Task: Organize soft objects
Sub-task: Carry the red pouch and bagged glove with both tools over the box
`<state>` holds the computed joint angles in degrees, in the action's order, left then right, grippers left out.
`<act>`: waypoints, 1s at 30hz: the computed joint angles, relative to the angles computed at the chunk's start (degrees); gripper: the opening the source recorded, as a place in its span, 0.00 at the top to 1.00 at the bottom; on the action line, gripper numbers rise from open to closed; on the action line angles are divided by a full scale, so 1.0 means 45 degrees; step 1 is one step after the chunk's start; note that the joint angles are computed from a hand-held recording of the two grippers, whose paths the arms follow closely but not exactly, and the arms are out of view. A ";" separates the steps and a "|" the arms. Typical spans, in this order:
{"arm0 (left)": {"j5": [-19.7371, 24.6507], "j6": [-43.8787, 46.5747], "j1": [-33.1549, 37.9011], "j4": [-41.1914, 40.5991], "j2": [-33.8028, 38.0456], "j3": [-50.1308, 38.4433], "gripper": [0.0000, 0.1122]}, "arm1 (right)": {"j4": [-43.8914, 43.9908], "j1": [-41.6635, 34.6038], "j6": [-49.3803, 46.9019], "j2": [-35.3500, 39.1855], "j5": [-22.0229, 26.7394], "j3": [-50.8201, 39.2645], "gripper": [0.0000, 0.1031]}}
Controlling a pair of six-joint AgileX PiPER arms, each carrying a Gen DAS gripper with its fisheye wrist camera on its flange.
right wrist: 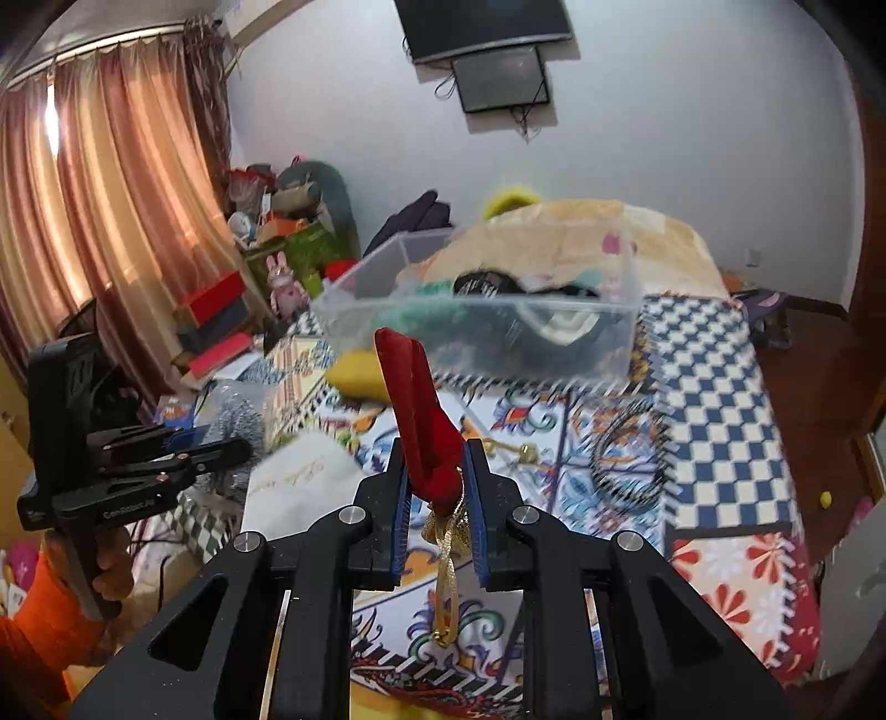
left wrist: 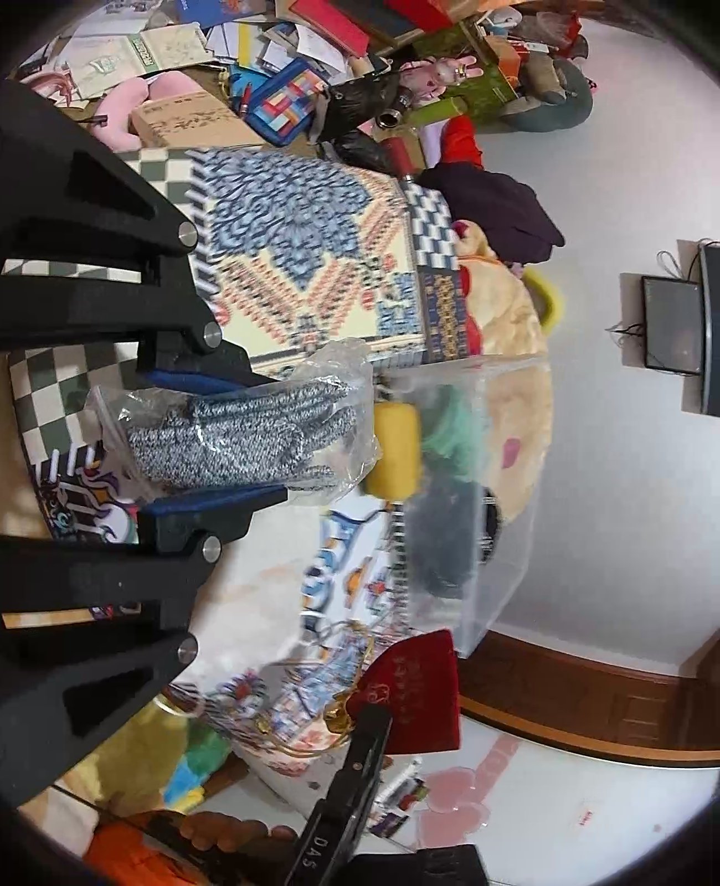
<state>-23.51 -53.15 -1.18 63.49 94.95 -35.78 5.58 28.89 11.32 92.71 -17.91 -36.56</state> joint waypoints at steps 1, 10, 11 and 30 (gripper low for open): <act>0.0055 -0.0175 -0.0010 0.0114 -0.0170 -0.0080 0.74 | 0.0169 -0.0014 -0.0168 -0.0082 -0.0040 0.0016 0.84; 0.0443 -0.1347 -0.0546 0.0867 -0.0802 -0.1460 0.74 | 0.2540 -0.0175 -0.2446 -0.1019 -0.0111 -0.0147 0.84; 0.0508 -0.1645 -0.0635 0.1081 -0.0743 -0.1718 0.74 | 0.2739 -0.0239 -0.2672 -0.1135 -0.0116 -0.0235 0.84; 0.2622 -0.8714 -0.2271 0.6730 0.1994 -0.7325 0.74 | 0.5797 -0.0885 -0.6971 0.0410 -0.0337 -0.3469 0.84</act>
<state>-11.72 -92.36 -11.39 93.77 103.92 -68.75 31.67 24.91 -20.05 94.56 -19.43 -52.17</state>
